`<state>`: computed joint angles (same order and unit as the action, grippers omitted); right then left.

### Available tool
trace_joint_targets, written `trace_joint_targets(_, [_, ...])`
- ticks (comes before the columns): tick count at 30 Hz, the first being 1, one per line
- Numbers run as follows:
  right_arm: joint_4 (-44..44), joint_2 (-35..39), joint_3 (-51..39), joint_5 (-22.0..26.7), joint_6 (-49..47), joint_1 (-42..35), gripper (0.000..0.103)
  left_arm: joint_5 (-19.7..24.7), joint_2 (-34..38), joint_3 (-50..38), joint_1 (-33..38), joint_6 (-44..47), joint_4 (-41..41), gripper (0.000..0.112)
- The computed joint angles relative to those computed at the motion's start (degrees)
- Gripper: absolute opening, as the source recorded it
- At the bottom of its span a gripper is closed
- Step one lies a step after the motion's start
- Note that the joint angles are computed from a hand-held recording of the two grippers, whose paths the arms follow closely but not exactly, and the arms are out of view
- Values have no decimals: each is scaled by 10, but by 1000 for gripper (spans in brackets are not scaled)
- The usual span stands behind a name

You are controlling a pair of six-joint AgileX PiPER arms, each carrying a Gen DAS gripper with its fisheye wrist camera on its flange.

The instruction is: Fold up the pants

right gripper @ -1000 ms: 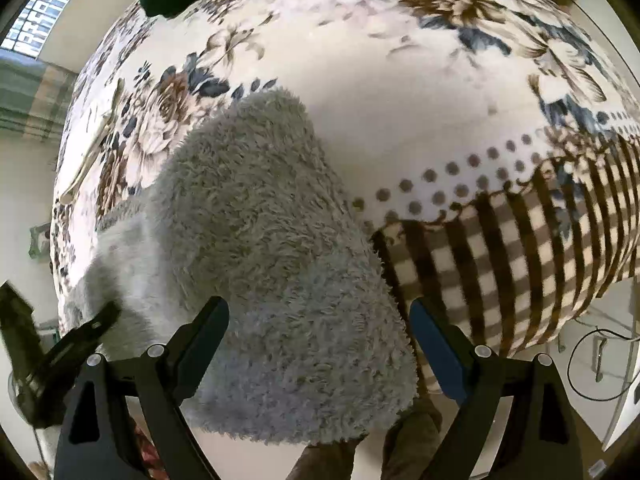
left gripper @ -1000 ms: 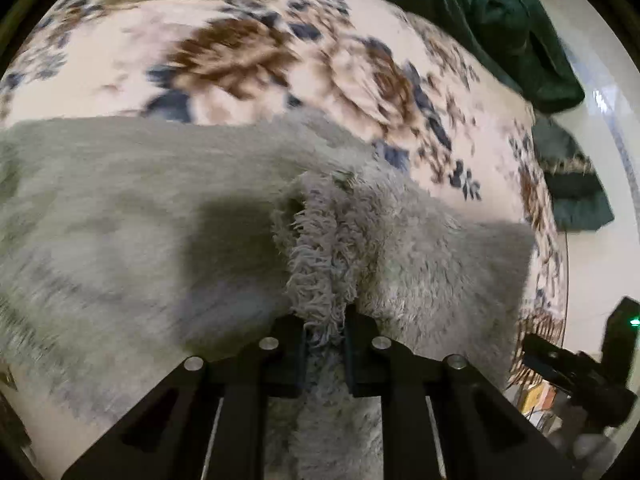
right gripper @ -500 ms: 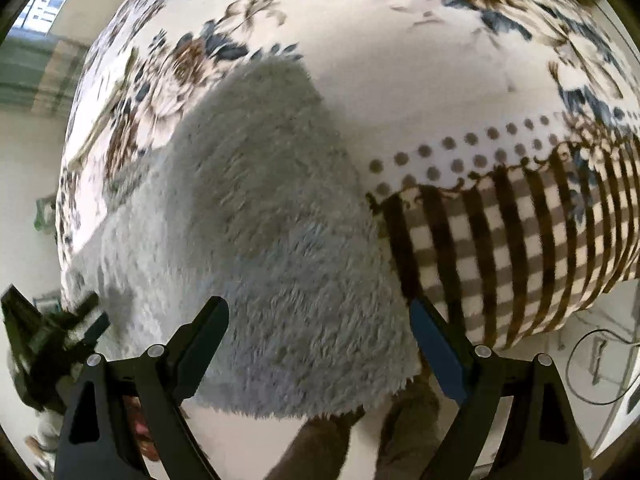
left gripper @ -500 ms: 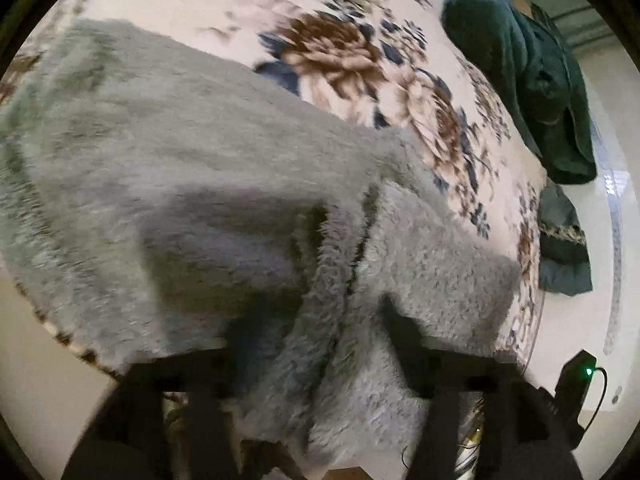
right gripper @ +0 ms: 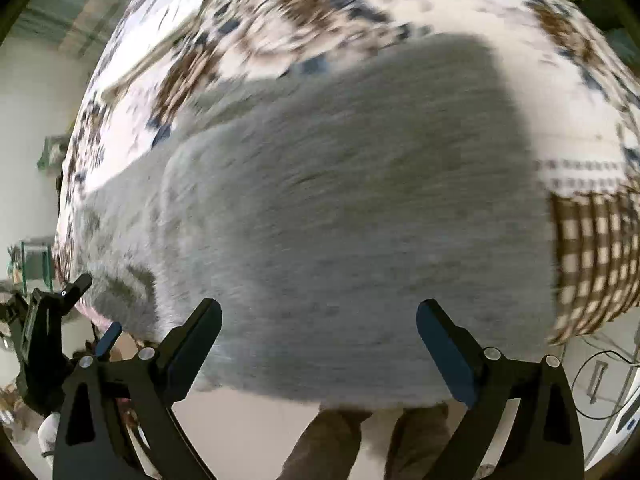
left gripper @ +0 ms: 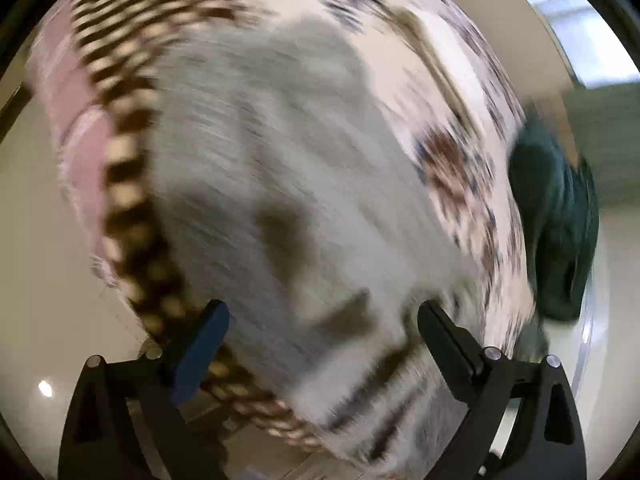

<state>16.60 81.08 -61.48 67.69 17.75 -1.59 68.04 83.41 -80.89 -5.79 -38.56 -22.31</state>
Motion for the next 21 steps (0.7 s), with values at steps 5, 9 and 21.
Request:
trace_joint_targets(5, [0, 76, -44, -31, 38, 81, 100, -70, 21, 37, 94, 26, -24, 96])
trace_joint_targets(9, [-7, 126, -84, -35, 53, 109, 100, -90, 78, 18, 130, 50, -20, 96])
trace_joint_targets(21, [-40, 157, -123, -27, 68, 114, 100, -160, 51, -9, 72, 42, 65, 23])
